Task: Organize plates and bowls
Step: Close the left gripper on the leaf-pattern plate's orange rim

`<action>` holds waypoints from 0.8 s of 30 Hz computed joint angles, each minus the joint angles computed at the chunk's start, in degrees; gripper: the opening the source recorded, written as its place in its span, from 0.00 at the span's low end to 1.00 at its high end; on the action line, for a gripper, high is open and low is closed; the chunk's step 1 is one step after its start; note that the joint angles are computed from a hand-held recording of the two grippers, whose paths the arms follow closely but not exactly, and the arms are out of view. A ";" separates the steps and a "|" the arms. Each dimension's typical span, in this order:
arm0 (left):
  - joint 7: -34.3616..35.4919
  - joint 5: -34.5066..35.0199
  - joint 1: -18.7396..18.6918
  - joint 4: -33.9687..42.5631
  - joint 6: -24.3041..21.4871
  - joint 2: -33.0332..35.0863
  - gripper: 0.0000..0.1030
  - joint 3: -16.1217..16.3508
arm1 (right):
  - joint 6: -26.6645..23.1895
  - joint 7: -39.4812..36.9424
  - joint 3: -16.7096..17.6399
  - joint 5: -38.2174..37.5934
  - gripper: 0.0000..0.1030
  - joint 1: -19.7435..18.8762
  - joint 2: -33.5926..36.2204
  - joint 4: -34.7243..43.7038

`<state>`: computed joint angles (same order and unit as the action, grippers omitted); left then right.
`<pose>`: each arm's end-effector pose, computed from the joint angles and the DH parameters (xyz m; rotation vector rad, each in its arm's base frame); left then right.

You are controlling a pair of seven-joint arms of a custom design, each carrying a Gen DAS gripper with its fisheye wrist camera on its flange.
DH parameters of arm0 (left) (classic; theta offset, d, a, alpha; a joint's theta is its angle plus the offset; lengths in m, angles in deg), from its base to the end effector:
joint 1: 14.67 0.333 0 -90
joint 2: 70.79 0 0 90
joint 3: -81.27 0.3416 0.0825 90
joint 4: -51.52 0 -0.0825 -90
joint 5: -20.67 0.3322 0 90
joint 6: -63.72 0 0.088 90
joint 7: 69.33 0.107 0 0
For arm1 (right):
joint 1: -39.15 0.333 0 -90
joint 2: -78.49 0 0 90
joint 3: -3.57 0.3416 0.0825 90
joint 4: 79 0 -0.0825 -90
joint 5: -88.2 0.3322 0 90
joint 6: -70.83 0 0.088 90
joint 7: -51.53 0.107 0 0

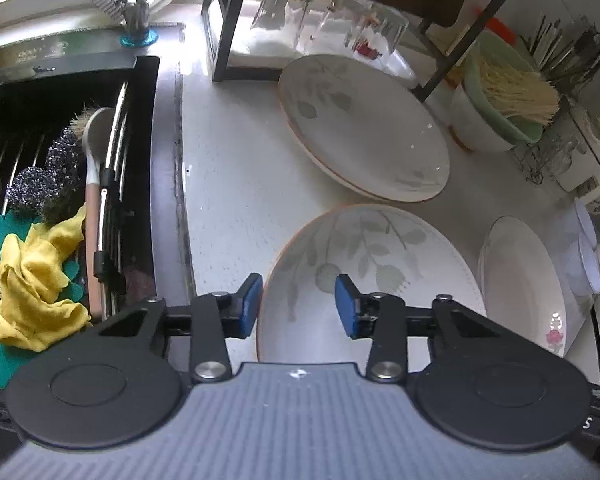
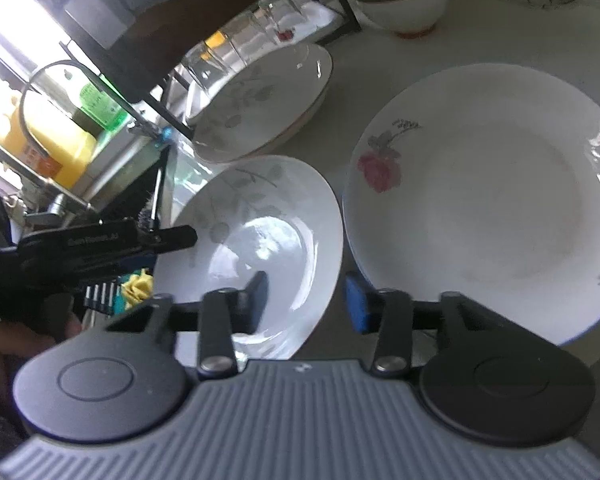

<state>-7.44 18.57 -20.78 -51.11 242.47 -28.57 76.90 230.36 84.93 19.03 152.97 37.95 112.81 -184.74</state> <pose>0.6730 -0.1110 0.2676 -2.3368 1.5838 -0.8117 0.6306 0.0958 0.2840 -1.8227 1.5889 0.0582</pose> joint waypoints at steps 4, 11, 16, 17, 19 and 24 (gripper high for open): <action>0.87 0.99 0.01 1.91 -1.25 1.03 0.43 0.32 | 0.36 2.09 -0.19 -1.07 0.24 0.19 1.56 1.81; 4.67 1.37 2.94 2.65 -2.27 1.71 0.43 -3.17 | 0.06 6.29 0.12 -5.49 0.22 0.04 2.68 2.73; 7.76 -0.52 7.38 0.46 -0.88 0.76 0.43 -8.60 | -1.18 8.85 0.21 -7.28 0.23 -0.52 2.35 2.68; 8.54 -1.01 8.62 -0.03 -0.65 0.38 0.43 -10.15 | -1.34 9.78 -0.13 -7.94 0.23 -0.35 2.02 2.46; 9.27 -1.49 8.67 -0.57 -0.98 -0.61 0.43 -10.45 | -2.26 11.44 -0.50 -9.06 0.23 -0.37 1.49 2.36; 10.39 -3.36 9.02 -0.54 -2.82 -2.73 0.43 -11.37 | -4.68 14.61 -1.30 -11.23 0.23 -0.57 -0.37 2.34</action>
<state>2.95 15.21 -11.76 -51.65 239.65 -31.30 65.53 225.69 99.53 17.73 141.74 37.38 112.44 -182.40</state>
